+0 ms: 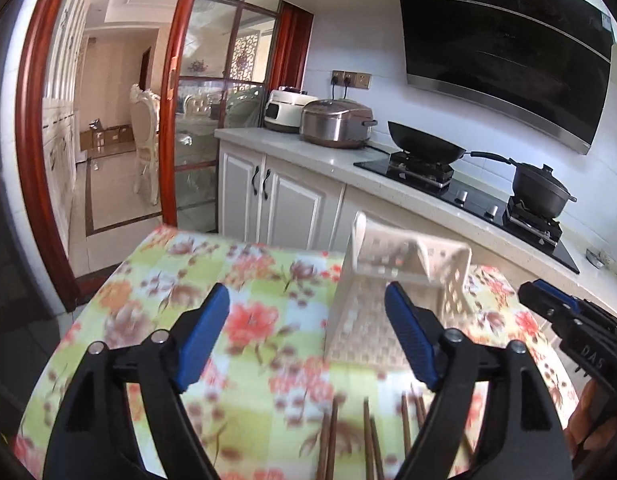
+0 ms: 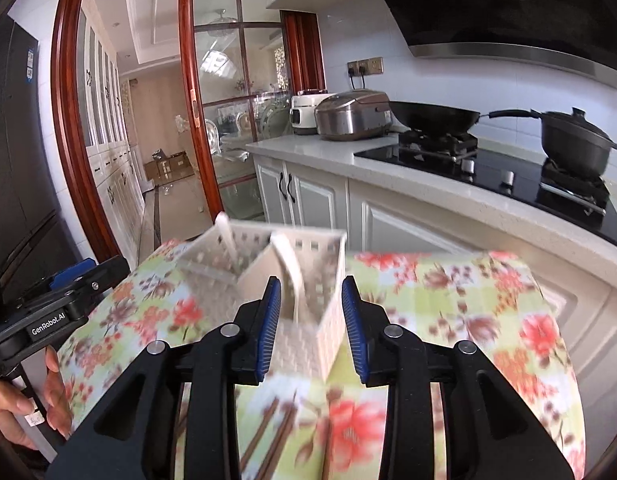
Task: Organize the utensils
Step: 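Lower the spoon into the white basket and open the right gripper, then move the open right gripper back over the wooden chopsticks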
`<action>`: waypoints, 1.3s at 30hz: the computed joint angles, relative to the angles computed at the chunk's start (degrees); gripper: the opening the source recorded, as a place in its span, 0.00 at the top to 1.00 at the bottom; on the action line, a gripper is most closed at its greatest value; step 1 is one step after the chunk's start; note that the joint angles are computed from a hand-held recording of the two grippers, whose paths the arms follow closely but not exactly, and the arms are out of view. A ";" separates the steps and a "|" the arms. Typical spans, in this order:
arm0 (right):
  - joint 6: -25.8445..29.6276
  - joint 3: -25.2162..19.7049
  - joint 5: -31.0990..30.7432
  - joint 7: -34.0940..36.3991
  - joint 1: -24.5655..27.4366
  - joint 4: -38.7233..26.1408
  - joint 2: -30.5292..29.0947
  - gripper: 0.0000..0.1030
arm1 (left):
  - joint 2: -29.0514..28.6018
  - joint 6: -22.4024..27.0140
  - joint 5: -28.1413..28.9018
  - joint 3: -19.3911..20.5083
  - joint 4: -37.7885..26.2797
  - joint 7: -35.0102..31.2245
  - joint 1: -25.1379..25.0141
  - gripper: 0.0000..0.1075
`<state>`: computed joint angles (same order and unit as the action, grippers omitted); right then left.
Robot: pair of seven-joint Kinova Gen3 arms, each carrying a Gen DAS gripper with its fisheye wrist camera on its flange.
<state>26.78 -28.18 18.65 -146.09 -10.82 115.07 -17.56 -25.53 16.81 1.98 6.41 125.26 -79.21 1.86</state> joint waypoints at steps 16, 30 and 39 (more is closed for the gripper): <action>6.11 -1.99 -11.59 -1.04 -5.83 9.36 -4.34 0.69 | -6.55 11.84 -0.05 2.65 6.99 1.45 -0.98 0.15; 5.18 5.04 -12.16 4.93 -14.54 8.11 5.37 0.69 | 1.54 12.67 -0.85 -0.38 6.47 -1.54 2.96 0.17; 7.94 6.76 -9.68 5.21 -16.41 5.44 8.40 0.77 | 4.08 12.50 1.12 -2.37 5.87 -5.47 4.38 0.19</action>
